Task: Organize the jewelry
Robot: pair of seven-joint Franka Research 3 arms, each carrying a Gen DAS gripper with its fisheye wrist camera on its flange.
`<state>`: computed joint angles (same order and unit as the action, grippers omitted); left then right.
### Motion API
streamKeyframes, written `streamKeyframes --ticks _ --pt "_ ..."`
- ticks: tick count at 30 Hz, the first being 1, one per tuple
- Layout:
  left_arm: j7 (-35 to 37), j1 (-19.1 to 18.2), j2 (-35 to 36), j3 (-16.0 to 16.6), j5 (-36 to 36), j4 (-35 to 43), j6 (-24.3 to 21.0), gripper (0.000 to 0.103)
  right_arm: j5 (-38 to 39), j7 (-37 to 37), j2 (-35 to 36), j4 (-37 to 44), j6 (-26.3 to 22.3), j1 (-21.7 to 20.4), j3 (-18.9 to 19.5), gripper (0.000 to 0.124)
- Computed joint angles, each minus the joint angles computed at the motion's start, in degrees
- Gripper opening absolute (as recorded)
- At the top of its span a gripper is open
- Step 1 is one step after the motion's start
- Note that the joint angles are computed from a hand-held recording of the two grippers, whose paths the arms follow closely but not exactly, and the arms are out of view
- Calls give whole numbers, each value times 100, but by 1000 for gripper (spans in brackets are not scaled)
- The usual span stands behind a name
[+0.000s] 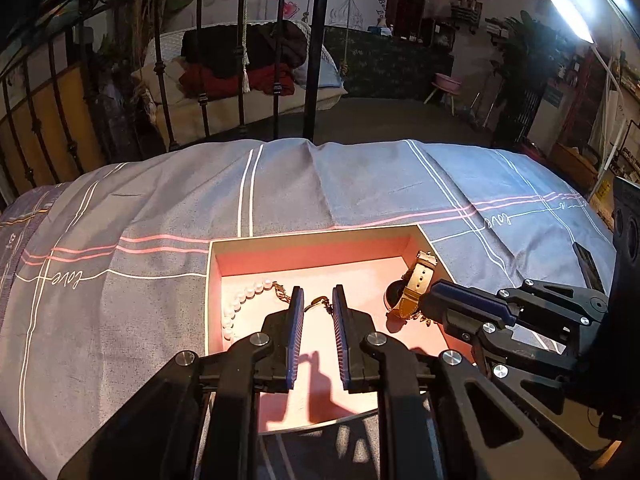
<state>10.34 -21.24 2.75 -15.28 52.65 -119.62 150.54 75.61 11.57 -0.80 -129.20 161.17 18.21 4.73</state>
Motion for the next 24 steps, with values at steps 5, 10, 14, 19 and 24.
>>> streamKeyframes --ticks 5,10,14,19,24 --pt "80 -4 131 25 -83 72 -38 14 -149 133 109 55 27 -1 27 10" --pt "119 -16 180 60 -145 97 -47 14 -399 361 174 85 65 -6 58 10" --pt "110 -21 178 74 -185 93 -70 14 -465 388 157 39 120 7 87 10" --pt "63 -43 164 69 -126 110 -225 15 -686 535 147 -16 189 38 105 10" --pt "-26 -8 7 61 -255 -21 -216 57 -578 395 8 -167 472 103 126 31"
